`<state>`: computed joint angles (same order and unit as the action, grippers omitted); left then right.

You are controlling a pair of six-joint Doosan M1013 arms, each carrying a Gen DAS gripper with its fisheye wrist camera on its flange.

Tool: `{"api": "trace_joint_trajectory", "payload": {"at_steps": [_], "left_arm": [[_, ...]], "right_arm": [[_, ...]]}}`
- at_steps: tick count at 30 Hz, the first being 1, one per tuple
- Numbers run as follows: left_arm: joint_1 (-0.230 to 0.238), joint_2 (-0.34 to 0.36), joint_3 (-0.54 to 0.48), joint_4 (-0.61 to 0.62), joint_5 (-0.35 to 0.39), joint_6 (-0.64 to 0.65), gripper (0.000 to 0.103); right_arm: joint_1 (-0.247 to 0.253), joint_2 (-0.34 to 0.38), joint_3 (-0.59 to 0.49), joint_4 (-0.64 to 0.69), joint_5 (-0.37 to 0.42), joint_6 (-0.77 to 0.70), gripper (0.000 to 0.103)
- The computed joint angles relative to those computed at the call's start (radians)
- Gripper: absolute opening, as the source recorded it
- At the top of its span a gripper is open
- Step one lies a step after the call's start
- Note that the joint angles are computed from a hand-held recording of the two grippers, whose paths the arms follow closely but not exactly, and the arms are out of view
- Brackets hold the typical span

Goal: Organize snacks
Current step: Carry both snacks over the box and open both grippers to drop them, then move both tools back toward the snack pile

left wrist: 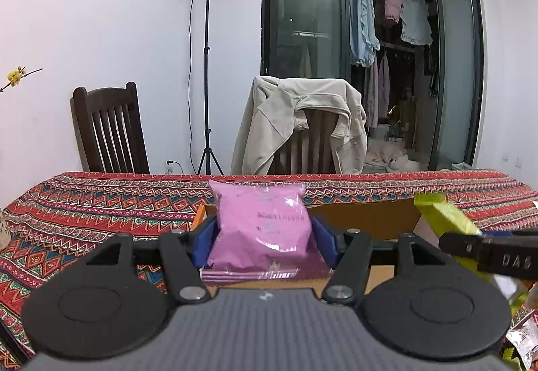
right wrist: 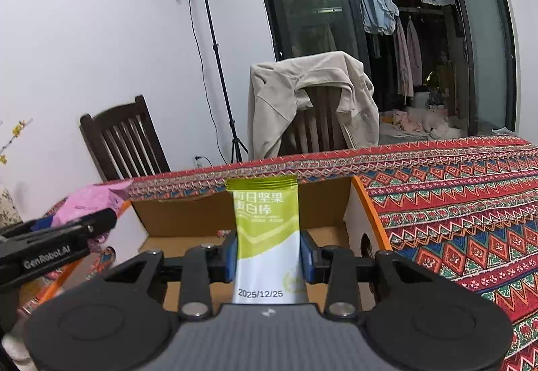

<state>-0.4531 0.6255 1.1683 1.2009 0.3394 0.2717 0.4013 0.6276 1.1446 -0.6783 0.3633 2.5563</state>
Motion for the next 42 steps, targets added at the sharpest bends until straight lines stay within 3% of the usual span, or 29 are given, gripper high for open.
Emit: {"api": "trace_joint_trajectory", "payload": {"at_steps": [1,2,3,4,5,6,9,14,22,34,42], "left_arm": [[0.001,-0.003,0.007,0.043,-0.009,-0.045,0.066],[0.001,-0.007,0.017,0.089,-0.016,-0.095,0.077],[0.001,-0.011,0.028,0.154,-0.016,-0.165,0.090],[-0.002,-0.014,0.038,0.229,-0.009,-0.241,0.095],[-0.003,-0.017,0.045,0.284,-0.006,-0.295,0.103],[-0.003,-0.020,0.054,0.341,-0.009,-0.354,0.103],[0.001,-0.025,0.059,0.370,-0.030,-0.397,0.103],[0.004,-0.028,0.057,0.345,-0.033,-0.392,0.103],[0.002,-0.057,0.073,0.412,-0.027,-0.476,0.103],[-0.012,-0.144,0.185,0.709,-0.011,-0.744,0.103],[-0.004,-0.217,0.282,0.938,-0.061,-1.016,0.103]], "right_arm": [[0.000,0.001,-0.001,0.013,0.002,-0.016,0.040],[0.001,0.001,-0.001,0.009,0.008,-0.015,0.043],[0.001,0.001,-0.002,0.016,0.010,-0.026,0.052],[0.001,0.000,0.000,0.021,0.010,-0.028,0.060],[0.002,-0.003,0.005,0.010,0.009,-0.014,0.075],[0.004,-0.006,0.011,-0.005,0.010,-0.001,0.089],[0.006,-0.005,0.007,-0.016,0.027,0.000,0.102],[0.011,-0.014,0.020,-0.072,0.024,0.051,0.103],[0.021,-0.042,0.041,-0.204,0.019,0.162,0.103],[0.053,-0.135,0.158,-0.405,0.013,0.336,0.103],[0.082,-0.202,0.256,-0.527,0.025,0.460,0.103]]}}
